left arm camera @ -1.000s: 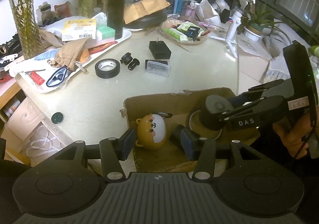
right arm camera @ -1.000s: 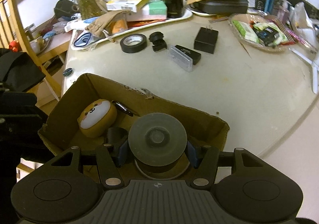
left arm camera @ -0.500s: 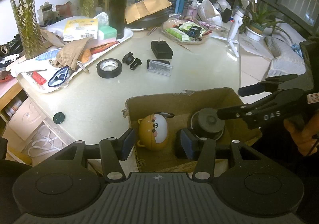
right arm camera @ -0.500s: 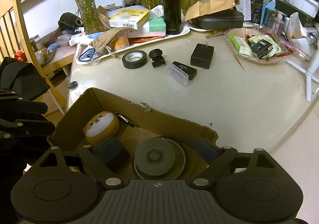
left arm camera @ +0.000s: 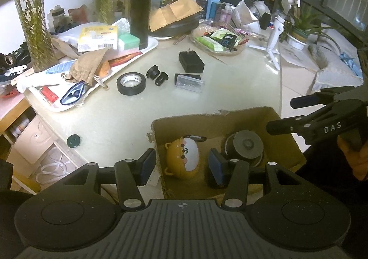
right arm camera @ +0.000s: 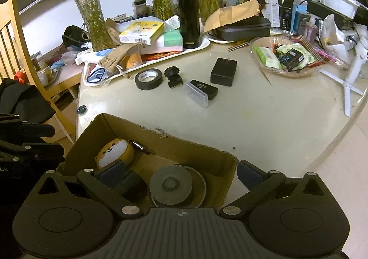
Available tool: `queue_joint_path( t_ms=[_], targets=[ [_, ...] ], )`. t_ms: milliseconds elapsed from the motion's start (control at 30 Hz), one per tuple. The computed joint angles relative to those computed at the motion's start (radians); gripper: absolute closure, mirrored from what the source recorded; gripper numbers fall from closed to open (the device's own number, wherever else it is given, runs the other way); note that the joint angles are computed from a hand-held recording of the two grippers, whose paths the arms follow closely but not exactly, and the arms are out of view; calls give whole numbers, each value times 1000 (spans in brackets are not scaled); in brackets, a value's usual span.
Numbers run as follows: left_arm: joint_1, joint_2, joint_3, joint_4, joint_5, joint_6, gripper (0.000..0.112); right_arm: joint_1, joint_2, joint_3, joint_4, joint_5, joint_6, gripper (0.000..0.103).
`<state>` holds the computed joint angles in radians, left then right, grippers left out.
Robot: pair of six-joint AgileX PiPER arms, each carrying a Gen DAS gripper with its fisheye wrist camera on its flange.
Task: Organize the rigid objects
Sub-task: 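Lower the cylinder into the box with the right tool while the left tool releases the cup, then withdraw both tools from the box toward the clear plastic strip on the table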
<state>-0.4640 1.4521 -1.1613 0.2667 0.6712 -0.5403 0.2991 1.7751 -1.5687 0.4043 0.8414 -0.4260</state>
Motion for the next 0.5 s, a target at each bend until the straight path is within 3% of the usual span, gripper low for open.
queue_joint_path(
  t_ms=[500],
  targets=[
    [13, 15, -10, 4, 3, 3, 63, -3, 28, -24, -11, -6, 44, 0]
  ],
)
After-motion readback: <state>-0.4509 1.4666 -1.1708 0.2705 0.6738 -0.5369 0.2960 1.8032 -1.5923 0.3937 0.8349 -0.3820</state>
